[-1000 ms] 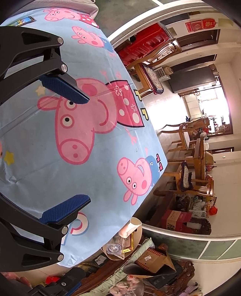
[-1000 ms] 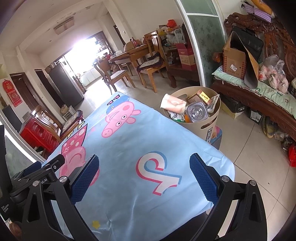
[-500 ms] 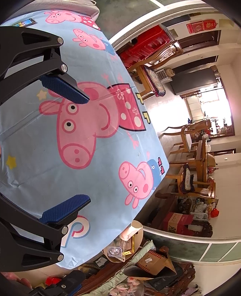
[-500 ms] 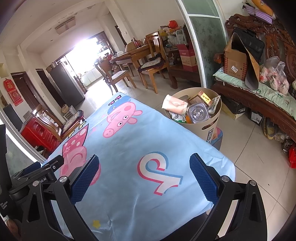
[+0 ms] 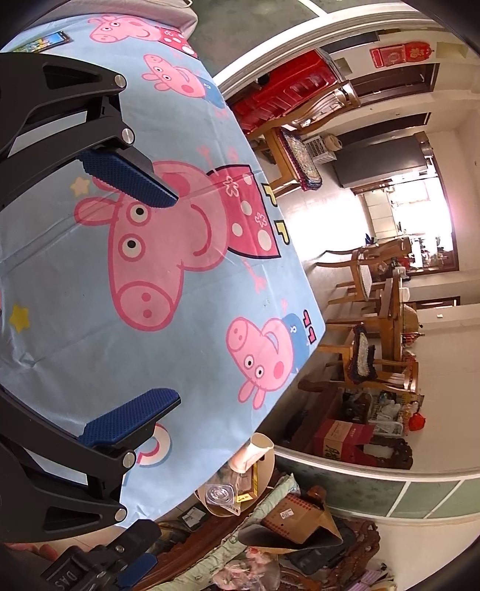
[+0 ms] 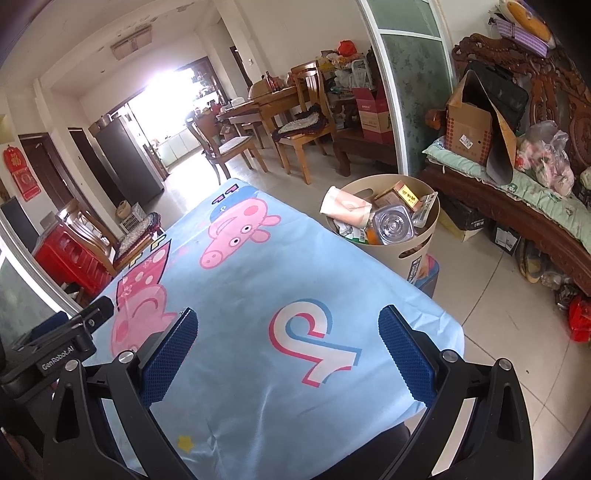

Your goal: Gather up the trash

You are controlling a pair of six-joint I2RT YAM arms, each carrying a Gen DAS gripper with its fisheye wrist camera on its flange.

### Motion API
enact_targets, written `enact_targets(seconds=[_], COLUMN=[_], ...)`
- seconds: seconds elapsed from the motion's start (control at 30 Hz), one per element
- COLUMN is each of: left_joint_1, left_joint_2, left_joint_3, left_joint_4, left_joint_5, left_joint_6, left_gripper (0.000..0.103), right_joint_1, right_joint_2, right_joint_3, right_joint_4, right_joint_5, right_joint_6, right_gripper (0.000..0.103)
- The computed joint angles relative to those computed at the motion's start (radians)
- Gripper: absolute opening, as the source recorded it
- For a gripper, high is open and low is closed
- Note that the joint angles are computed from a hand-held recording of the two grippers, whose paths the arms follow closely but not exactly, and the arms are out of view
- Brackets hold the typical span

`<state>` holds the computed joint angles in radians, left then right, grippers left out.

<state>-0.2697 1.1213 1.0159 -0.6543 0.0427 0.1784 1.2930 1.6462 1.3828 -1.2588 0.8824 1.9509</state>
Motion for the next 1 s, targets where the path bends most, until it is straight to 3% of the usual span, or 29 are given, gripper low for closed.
enact_targets(seconds=[0.2, 1.0], left_joint_1=[0.002, -0.016], left_joint_2=[-0.020, -0.005], left_joint_3=[-0.021, 0.014], left_joint_4=[0.029, -0.011], left_joint_5=[0.027, -0.007], left_joint_6=[0.006, -0.006], left_gripper=[0.097, 0.097], right_joint_1=[0.008, 0.007], right_joint_2=[0.005, -0.001], right_joint_3=[0.021, 0.027], right_joint_4=[-0.074, -0.077], right_joint_5=[0.015, 0.021], right_joint_6=[0.045, 0.031], right_gripper=[0.095, 0.095])
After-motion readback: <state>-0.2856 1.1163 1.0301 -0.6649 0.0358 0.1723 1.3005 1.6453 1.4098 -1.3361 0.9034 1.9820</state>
